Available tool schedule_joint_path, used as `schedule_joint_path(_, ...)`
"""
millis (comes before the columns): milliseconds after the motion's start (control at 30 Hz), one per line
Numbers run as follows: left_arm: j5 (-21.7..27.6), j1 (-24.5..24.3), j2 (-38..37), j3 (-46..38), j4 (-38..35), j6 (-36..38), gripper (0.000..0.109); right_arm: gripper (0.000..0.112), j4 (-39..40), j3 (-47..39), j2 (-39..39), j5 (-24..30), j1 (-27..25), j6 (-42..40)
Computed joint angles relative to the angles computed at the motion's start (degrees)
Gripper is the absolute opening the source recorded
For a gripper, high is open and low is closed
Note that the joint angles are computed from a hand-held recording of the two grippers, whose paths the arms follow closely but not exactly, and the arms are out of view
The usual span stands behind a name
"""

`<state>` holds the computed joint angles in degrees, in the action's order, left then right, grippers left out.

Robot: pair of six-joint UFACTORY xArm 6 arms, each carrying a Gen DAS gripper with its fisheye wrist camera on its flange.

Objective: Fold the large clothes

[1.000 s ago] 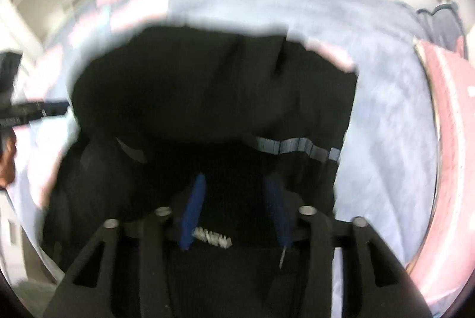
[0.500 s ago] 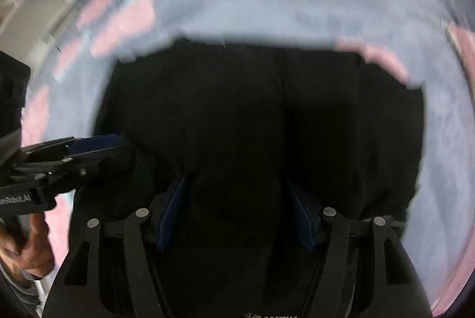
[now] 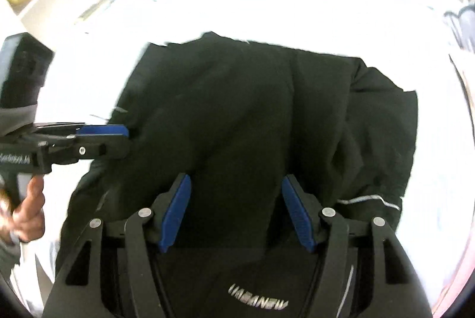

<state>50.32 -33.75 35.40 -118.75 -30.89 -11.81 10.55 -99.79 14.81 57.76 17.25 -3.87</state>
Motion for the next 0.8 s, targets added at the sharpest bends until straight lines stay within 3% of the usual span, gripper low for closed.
schedule_joint_path(100, -1.4, -0.9, -2.5, 5.2, 0.7, -1.3, 0.050, 0.068, -1.0, 5.4, -2.4, -1.5, 1.2, 0.1)
schedule_joint_path(200, -0.2, -0.6, 0.1, 5.9, 1.5, -5.3, 0.050, 0.067, -2.7, 9.6, -2.2, -1.7, 1.8, 1.9)
schedule_joint_path(300, -2.7, -0.5, 1.7, 8.0, -1.7, -7.2, 0.050, 0.066, -2.2, 12.0, -1.0, -2.1, 1.6, 4.0)
schedule_joint_path(500, 0.7, -1.3, 0.9, 5.7, 3.9, -10.9, 0.050, 0.068, -7.4, 8.6, 0.2, 1.5, 3.1, 7.9)
schedule_joint_path(667, -4.5, -2.1, -16.6, 25.0, 5.6, -9.7, 0.050, 0.067, -5.7, 15.6, -9.6, 2.4, 2.4, 7.4)
schedule_joint_path(800, -5.5, -2.8, -33.5, 42.8, 11.0, -16.7, 0.050, 0.067, -7.4, 25.0, -19.7, 3.9, 2.2, 7.9)
